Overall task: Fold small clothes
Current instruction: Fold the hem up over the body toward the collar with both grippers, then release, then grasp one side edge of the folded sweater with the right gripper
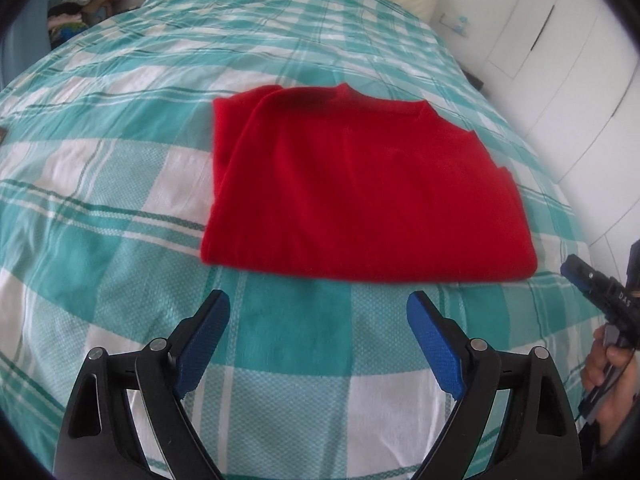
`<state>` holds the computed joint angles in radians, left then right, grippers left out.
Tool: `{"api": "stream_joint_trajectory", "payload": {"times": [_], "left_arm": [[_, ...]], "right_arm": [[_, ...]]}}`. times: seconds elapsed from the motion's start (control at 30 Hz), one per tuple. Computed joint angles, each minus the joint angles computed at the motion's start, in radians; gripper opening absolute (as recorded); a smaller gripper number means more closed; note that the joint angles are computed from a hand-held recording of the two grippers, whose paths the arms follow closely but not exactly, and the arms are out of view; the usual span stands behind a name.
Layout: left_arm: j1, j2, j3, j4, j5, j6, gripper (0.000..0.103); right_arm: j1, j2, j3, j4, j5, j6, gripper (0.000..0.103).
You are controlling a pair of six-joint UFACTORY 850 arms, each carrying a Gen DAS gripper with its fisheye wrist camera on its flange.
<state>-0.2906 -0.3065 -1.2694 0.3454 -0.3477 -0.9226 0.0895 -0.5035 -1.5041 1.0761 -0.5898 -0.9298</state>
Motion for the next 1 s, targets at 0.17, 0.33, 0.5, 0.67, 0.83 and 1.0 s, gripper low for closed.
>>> {"api": "stream_joint_trajectory", "payload": {"times": [0.17, 0.33, 0.5, 0.67, 0.83, 1.0], "left_arm": [[0.102, -0.128, -0.179, -0.397, 0.011, 0.379, 0.091], [0.15, -0.36, -0.505, -0.42, -0.145, 0.484, 0.091], [0.184, -0.489, -0.686, -0.255, -0.155, 0.244, 0.091], [0.193, -0.408, -0.569, -0.06, -0.126, 0.038, 0.091], [0.134, -0.205, -0.326, 0.073, -0.135, 0.015, 0.091], [0.041, 0.02, -0.062, 0.0, -0.072, 0.038, 0.093]], "right_arm": [[-0.001, 0.017, 0.018, 0.04, 0.002, -0.052, 0.061], [-0.001, -0.01, -0.016, 0.043, -0.058, -0.034, 0.061], [0.009, -0.023, -0.043, 0.021, -0.094, -0.046, 0.061], [0.004, -0.008, -0.034, 0.033, -0.071, -0.078, 0.061], [-0.014, 0.001, -0.024, 0.073, -0.024, -0.07, 0.063], [-0.029, -0.025, -0.036, 0.104, -0.02, -0.014, 0.063]]}}
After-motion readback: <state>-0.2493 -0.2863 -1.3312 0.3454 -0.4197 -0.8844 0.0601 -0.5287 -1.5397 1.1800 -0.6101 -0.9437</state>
